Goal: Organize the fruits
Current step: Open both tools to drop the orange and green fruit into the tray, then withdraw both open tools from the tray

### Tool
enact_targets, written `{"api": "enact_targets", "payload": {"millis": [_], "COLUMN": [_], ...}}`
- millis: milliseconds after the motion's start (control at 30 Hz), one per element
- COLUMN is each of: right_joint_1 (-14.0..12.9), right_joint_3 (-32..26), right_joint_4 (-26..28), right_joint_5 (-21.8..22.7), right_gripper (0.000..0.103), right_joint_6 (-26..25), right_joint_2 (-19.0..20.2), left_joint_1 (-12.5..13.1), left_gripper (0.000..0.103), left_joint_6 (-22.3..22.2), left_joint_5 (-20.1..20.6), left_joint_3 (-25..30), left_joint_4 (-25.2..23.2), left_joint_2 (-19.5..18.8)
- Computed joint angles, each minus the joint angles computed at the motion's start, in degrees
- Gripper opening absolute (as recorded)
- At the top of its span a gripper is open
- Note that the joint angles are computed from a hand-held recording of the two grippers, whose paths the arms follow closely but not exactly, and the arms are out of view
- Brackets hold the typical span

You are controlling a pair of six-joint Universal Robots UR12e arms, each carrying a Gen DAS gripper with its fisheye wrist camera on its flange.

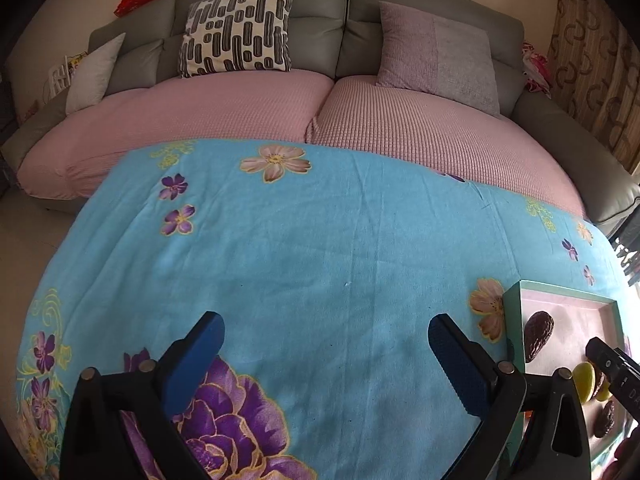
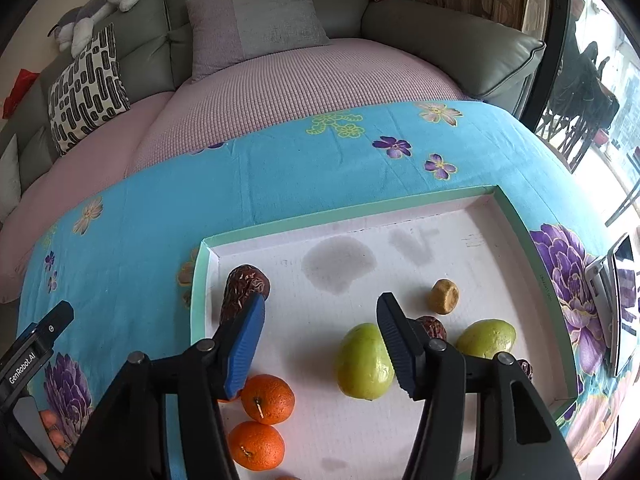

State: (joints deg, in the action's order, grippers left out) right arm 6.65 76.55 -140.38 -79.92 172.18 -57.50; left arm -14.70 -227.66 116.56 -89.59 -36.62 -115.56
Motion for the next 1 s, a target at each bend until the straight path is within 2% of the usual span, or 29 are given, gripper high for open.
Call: {"api": "enact_targets", "payload": {"millis": [100,200,333,433,567,800,1000], "right_joint_1": [0.1,0.1,0.2,-0.2,-0.6,-0.7,-0.7], "right_joint_3": [2.5,4.7,7.5,9.7,11.9,14.6,16.3], "right_joint_4": [-2.3,-3.4,-4.7,-6.1,-7.2,-8.5,-9.2], "right_joint_5": [0.5,1.1,0.6,1.7,2.8,2.3,2.1], "right_gripper": [0.078,0.085,0.085,0.085,0.085,0.085,0.085], "right_joint_6": [-1.4,-2.5,-3.9,-4.5,-4.9,-6.4,-7.4], "right_joint_2": [-1.3,-2.4,-3.9,-5.1,-6.4,-7.9,-8.8], "left_joint_1": [-0.6,-1.7,-3.2,-3.9,-5.1,-5.9,-6.4], "left_gripper": [0.103,0.103,0.103,0.103,0.103,0.103,0.103], "left_joint_6": [-0.7,-2.1,-6.5,-6.7,-11.4,-15.2,-13.4], "left_joint_5": [1.1,4.0,8.1,9.1,12.5,12.4,11.3], "left_joint_3": [-1.4,-1.9,-2.5,-3.5,-2.7,-2.6,-3.4], "left_joint_4": [0.7,-0.7,-4.6,-4.5,-11.9,-18.8,-18.8], "left_joint_2": [1.0,1.9,3.2,3.9,4.1,4.6,4.9]}}
